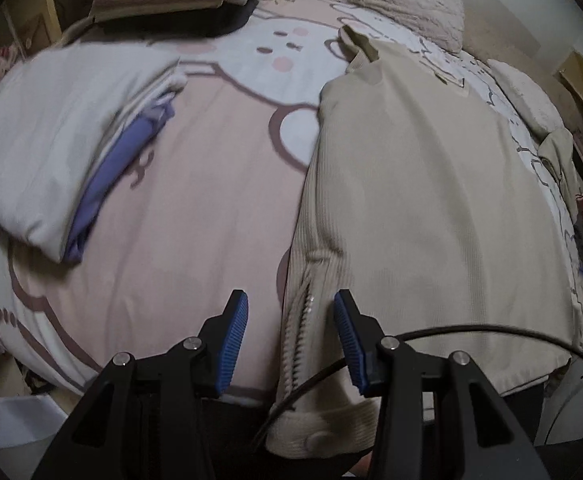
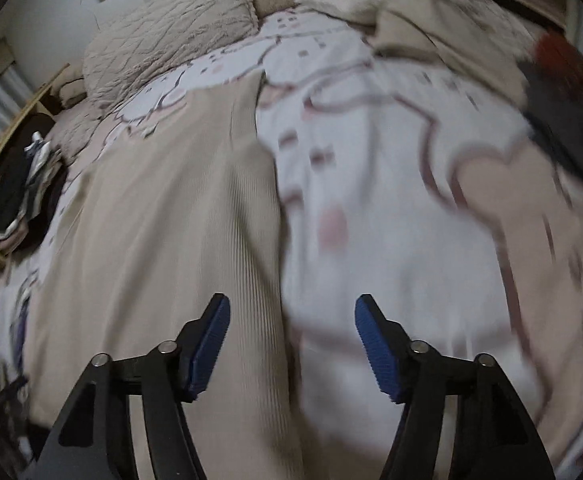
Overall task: Fold clothes
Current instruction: 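Grasp the zipper hem with the left tool while the right tool grasps the other hem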
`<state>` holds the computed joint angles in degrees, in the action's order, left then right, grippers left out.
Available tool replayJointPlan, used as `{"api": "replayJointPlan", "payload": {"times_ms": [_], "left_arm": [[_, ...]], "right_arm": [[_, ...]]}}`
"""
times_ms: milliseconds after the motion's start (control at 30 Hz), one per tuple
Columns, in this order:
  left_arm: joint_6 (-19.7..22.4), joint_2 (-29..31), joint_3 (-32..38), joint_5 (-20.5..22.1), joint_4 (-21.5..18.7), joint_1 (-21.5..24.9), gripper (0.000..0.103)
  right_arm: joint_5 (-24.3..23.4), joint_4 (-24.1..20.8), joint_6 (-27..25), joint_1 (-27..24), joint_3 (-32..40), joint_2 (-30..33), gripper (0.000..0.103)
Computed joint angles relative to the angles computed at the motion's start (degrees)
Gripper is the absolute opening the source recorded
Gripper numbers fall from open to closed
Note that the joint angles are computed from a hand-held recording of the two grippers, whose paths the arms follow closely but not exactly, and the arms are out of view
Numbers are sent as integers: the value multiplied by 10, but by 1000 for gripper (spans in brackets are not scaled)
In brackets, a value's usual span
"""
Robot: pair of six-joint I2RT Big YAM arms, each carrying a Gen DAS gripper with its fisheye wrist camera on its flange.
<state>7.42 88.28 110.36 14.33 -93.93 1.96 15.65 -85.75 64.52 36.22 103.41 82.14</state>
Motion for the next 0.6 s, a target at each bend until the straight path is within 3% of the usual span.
{"api": "replayJointPlan", "payload": {"times_ms": [133, 233, 300, 367, 433, 467, 533, 600], "left_arm": [[-1, 1, -8, 29, -18, 4, 46], [-4, -2, -19, 44, -28, 2, 57], [-7, -6, -29, 43, -27, -3, 58], [-8, -10, -33, 35, -24, -7, 58], [-7, -11, -33, 32, -25, -9, 57], [-6, -13, -34, 38, -27, -8, 49], [-8, -16, -39, 50, -29, -8, 27], [-7, -30, -52, 24, -6, -20, 19]], "right_arm": [[-1, -17, 100, 70, -60, -54, 64], [-24, 14, 153, 99, -108, -81, 63], [-43, 46, 172, 110, -137, -93, 50], [-37, 49, 171, 120, -138, -82, 45], [-20, 36, 157, 127, -118, -64, 22], [-11, 29, 145, 131, -102, -53, 12], [30, -13, 96, 143, -37, -17, 11], [54, -51, 49, 153, 22, 20, 11]]}}
